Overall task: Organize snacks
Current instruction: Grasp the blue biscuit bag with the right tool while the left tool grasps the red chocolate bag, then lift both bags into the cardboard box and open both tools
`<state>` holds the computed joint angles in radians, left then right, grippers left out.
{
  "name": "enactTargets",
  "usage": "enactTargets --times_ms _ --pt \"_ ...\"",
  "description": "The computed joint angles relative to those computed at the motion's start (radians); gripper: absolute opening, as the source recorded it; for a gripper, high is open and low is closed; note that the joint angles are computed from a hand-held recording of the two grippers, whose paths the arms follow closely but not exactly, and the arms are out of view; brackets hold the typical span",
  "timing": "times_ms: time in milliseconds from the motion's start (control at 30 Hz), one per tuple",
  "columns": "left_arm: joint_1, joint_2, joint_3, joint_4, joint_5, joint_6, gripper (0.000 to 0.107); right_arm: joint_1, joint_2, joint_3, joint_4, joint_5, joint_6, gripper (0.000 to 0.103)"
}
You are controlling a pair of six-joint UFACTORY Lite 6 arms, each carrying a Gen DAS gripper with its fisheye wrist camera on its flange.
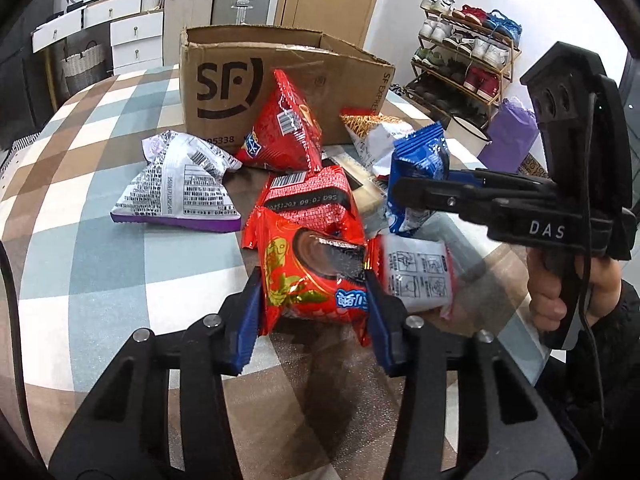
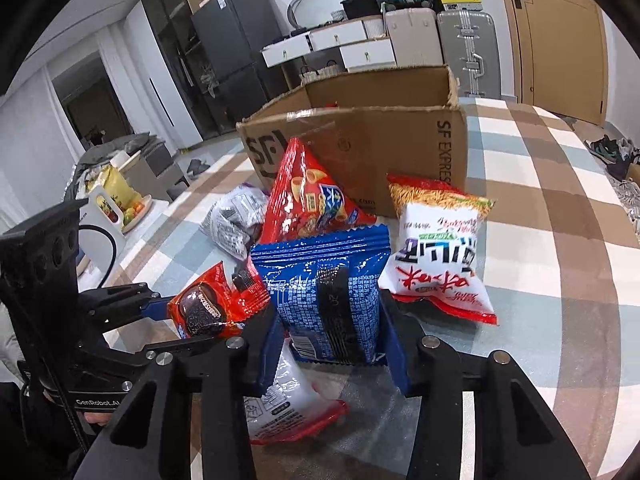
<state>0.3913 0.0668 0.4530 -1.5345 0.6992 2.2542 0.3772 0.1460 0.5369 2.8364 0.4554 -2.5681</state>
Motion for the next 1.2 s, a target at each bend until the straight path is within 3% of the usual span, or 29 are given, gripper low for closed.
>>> enactTargets --times_ms 400,700,1200 --pt "0.086 -0.127 0.015 0.147 0.083 -0.173 0.043 -0.055 -0.096 -0.029 -0.14 -0.005 0.103 0.045" --pt "0.104 -0.193 0.05 0.198 0.133 -0.276 0.043 -0.062 -0.21 -0.042 -0.189 -0.07 0.153 0.045" --pt "0.047 -0.208 0.24 0.211 0.146 -0.48 0.043 -0.099 -0.296 0.078 -0.504 -0.199 0.454 0.045"
